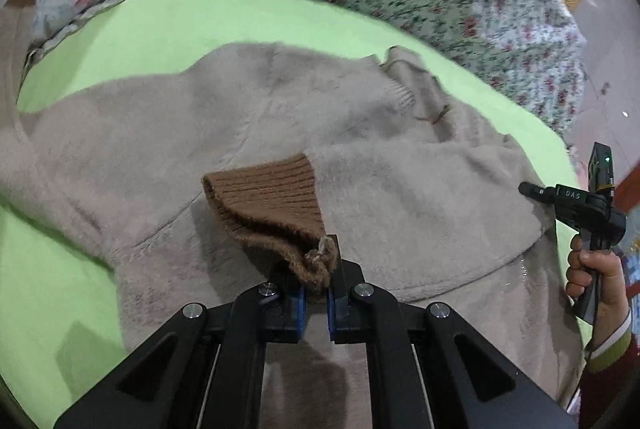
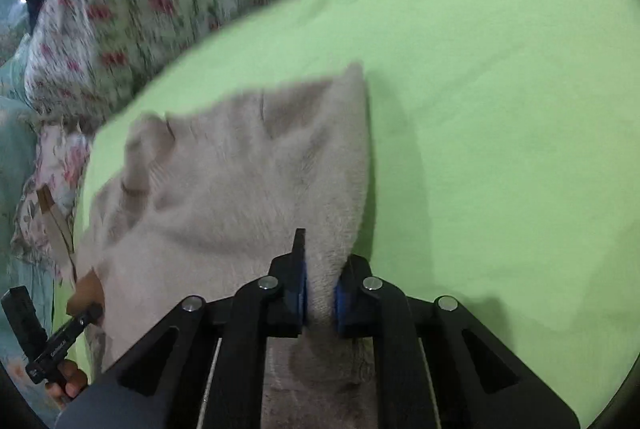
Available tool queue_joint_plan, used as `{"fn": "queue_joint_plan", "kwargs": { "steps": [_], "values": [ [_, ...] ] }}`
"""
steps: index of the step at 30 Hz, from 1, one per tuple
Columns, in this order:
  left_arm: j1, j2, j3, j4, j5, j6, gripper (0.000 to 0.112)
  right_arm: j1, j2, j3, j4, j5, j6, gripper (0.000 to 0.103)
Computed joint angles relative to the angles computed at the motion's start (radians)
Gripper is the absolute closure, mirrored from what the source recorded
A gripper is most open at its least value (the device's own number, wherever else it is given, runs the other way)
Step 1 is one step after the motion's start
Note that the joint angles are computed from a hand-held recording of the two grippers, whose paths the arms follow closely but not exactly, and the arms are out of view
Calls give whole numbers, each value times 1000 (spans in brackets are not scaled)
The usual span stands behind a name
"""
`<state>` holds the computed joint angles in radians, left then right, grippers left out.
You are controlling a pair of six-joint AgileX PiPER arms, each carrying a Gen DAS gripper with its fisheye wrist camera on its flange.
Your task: Fold small clothes
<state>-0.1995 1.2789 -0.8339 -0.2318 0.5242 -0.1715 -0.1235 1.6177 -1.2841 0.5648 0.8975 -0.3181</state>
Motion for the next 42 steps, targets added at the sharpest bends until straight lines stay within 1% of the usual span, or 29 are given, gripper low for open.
{"fn": "queue_joint_plan", "kwargs": {
  "steps": [3, 5, 7, 8, 9, 11, 12, 13, 15, 16, 17, 18, 19, 20, 22, 23, 24, 25, 26, 27, 28, 29, 30, 32, 33, 34, 35, 38, 42],
  "values": [
    [-12, 25, -15, -56, -16, 65, 105, -40, -48, 20, -1, -24, -7, 92],
    [-42, 67, -30, 30, -28, -18, 105, -35, -9, 3, -46, 6, 15, 91],
    [-34, 91, -38, 14, -16, -5, 105, -12, 7, -13, -139, 17, 109, 81],
    [-24, 85, -31, -15, -19, 25, 104, -6, -11, -5, -174, 5, 150, 81],
    [-17, 74, -25, -29, -22, 42, 101, 13, -59, 22, -217, -29, 200, 81],
    [-10, 58, -16, -37, -25, 53, 101, 63, -168, 87, -268, -104, 231, 80],
    [-8, 57, -14, -39, -23, 53, 101, 81, -203, 114, -243, -124, 199, 75],
    [-8, 58, -14, -38, -21, 51, 101, 92, -223, 135, -189, -126, 134, 65],
    [-14, 45, -8, -7, -13, 22, 101, 106, -196, 138, -102, -51, 37, 60],
    [-14, 27, 7, 7, -11, 11, 101, 107, -177, 139, -112, -30, 49, 60],
    [0, 0, 26, 2, -4, 21, 100, 107, -155, 146, -162, -31, 93, 60],
    [22, -20, 37, -12, 9, 46, 99, 79, -148, 164, -171, -44, 96, 67],
    [44, -45, 53, -10, 22, 56, 98, 38, -157, 176, -141, -39, 97, 70],
    [75, -86, 74, 6, 45, 60, 98, 0, -165, 184, -92, -26, 71, 70],
    [148, -157, 101, 10, 95, 89, 99, -34, -216, 191, -76, 8, 89, 65],
    [208, -195, 109, -25, 123, 143, 100, -43, -257, 201, -72, 23, 84, 62],
    [268, -226, 112, -64, 150, 199, 99, -51, -295, 213, -57, 39, 66, 56],
    [329, -252, 111, -93, 178, 248, 96, -60, -332, 225, -32, 63, 38, 51],
    [405, -277, 101, -109, 207, 292, 92, -57, -364, 239, -14, 76, 26, 49],
    [453, -287, 90, -119, 222, 319, 83, -62, -400, 258, 10, 100, 4, 46],
    [524, -290, 71, -135, 237, 361, 70, -50, -425, 268, 22, 117, -2, 46],
    [580, -280, 45, -145, 250, 390, 62, -42, -457, 282, 41, 150, -15, 46],
    [622, -261, 19, -146, 254, 405, 50, -19, -471, 296, 53, 153, -12, 45],
    [695, -206, -46, -148, 246, 439, 44, 40, -510, 330, 62, 157, 13, 45],
    [727, -164, -84, -159, 248, 468, 32, 53, -525, 340, 63, 167, 18, 45],
    [750, -112, -128, -154, 245, 480, 22, 95, -529, 348, 55, 153, 44, 45],
    [755, -65, -167, -115, 221, 452, 22, 133, -533, 351, 46, 149, 72, 45],
    [750, 77, -283, 21, 162, 341, 22, 155, -557, 371, 52, 180, 73, 44],
    [773, 237, -446, 81, 164, 275, 22, 168, -566, 388, 34, 182, 97, 44]
  ]
}}
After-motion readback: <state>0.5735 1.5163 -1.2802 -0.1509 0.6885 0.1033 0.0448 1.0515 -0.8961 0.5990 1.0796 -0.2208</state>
